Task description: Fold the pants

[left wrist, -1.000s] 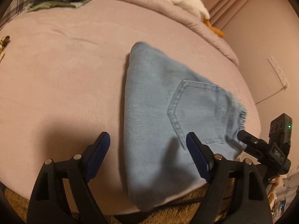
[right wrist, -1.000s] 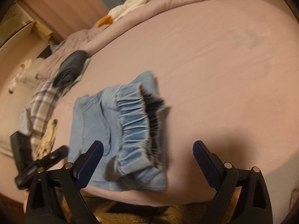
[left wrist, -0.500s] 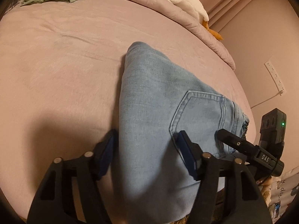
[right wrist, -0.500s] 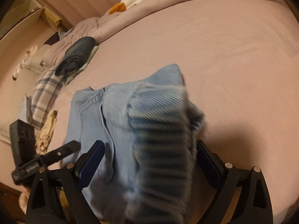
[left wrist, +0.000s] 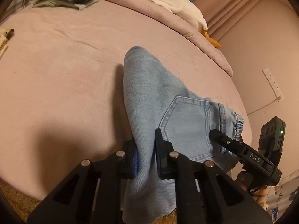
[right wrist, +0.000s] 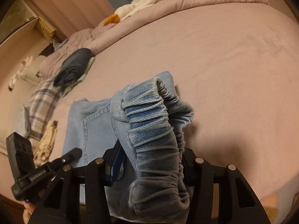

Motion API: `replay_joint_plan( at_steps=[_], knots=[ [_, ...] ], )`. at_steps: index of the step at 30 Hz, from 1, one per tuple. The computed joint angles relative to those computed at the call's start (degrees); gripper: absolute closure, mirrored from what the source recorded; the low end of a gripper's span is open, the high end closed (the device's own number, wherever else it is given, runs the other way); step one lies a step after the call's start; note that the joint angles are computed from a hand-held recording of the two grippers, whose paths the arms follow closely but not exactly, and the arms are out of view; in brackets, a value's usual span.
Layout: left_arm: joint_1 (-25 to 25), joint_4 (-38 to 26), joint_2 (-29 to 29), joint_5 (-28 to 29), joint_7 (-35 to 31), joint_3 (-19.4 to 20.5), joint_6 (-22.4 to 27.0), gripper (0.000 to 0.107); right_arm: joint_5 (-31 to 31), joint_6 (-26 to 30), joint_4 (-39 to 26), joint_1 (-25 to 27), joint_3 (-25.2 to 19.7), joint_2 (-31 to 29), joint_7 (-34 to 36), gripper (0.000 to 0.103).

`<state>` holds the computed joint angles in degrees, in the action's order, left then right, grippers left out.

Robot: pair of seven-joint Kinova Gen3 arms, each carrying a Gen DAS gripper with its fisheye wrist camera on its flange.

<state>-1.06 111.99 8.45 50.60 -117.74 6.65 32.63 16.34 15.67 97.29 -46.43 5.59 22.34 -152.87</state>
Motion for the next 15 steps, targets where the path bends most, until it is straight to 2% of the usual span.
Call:
replay_joint_plan(
  at_steps=[7, 15],
  knots=[
    [2.27, 0.54, -5.05, -5.94, 3.94, -1.07, -0.64, 0.096, 0.97, -1.3, 1.67, -2.39, 0.89, -2.17, -1.71, 0.054],
    [3.78, 0.06, -7.45, -5.17, 2.08, -2.26, -1.68, 0.096, 8.72, -1.91, 1.98, -9.67, 7.76, -3.7, -9.49, 0.054]
  ],
)
